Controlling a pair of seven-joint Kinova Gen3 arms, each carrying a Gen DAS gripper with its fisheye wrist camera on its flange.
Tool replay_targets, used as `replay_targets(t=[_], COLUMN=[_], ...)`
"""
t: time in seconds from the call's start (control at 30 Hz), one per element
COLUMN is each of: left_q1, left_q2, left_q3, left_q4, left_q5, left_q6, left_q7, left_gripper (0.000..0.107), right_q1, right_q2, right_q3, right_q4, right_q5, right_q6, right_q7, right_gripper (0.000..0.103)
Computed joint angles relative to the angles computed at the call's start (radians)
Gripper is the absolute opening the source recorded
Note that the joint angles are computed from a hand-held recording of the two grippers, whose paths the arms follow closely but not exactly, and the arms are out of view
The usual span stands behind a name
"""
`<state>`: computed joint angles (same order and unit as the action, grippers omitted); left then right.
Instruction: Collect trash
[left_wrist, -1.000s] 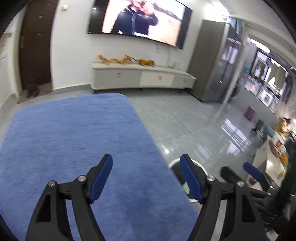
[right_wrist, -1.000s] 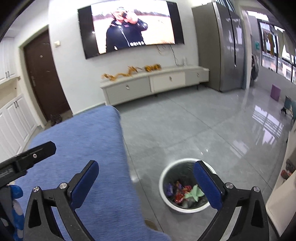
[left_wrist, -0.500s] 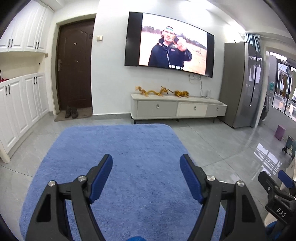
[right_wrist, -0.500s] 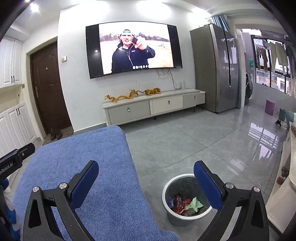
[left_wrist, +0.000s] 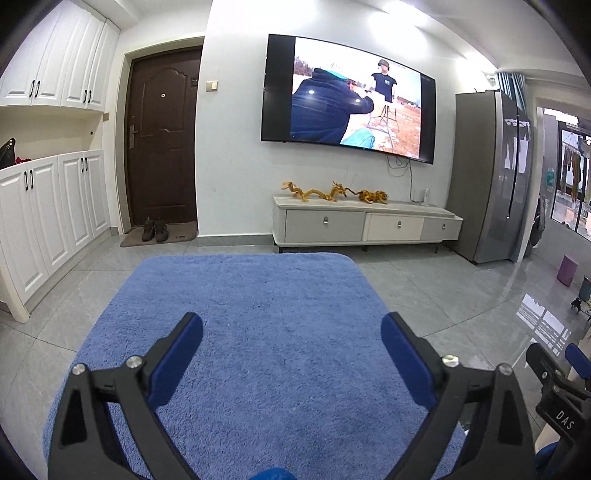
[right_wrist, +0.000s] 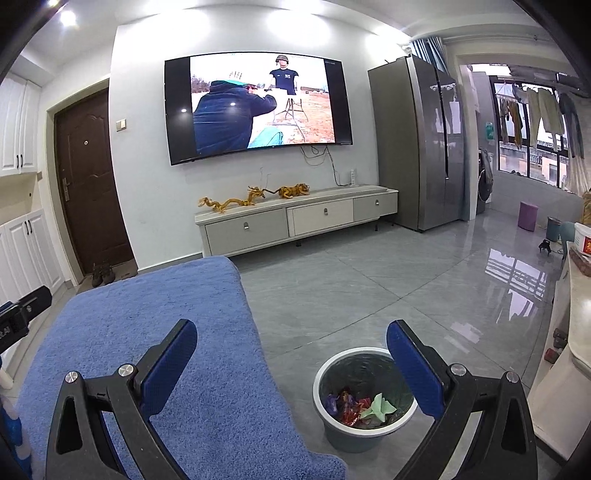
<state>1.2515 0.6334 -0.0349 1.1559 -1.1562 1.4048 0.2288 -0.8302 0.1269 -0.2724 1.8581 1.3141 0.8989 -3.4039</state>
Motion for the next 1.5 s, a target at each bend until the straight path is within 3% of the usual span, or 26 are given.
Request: replay_targets(t=[0.7,1.5], left_q1=[0.025,0.031], left_q2=[-0.004,0.003], left_q3=[0.006,0.011], left_q4=[0.015,0.025], left_q5=[-0.037,-0.053], left_q6=[0.038,0.024], left_q7=[0.017,0.008], left_gripper=[0.102,0.102], right_q1=[-0.024,-0.012], right_q2=[-0.007,-0.014], right_q3=[-0.016,-0.019], right_q4=[-0.006,0.006], right_q5=[0.015,0.034], right_q6=[0.052,0.078], right_q7=[0.007,0.009], right_gripper=[0.103,0.103])
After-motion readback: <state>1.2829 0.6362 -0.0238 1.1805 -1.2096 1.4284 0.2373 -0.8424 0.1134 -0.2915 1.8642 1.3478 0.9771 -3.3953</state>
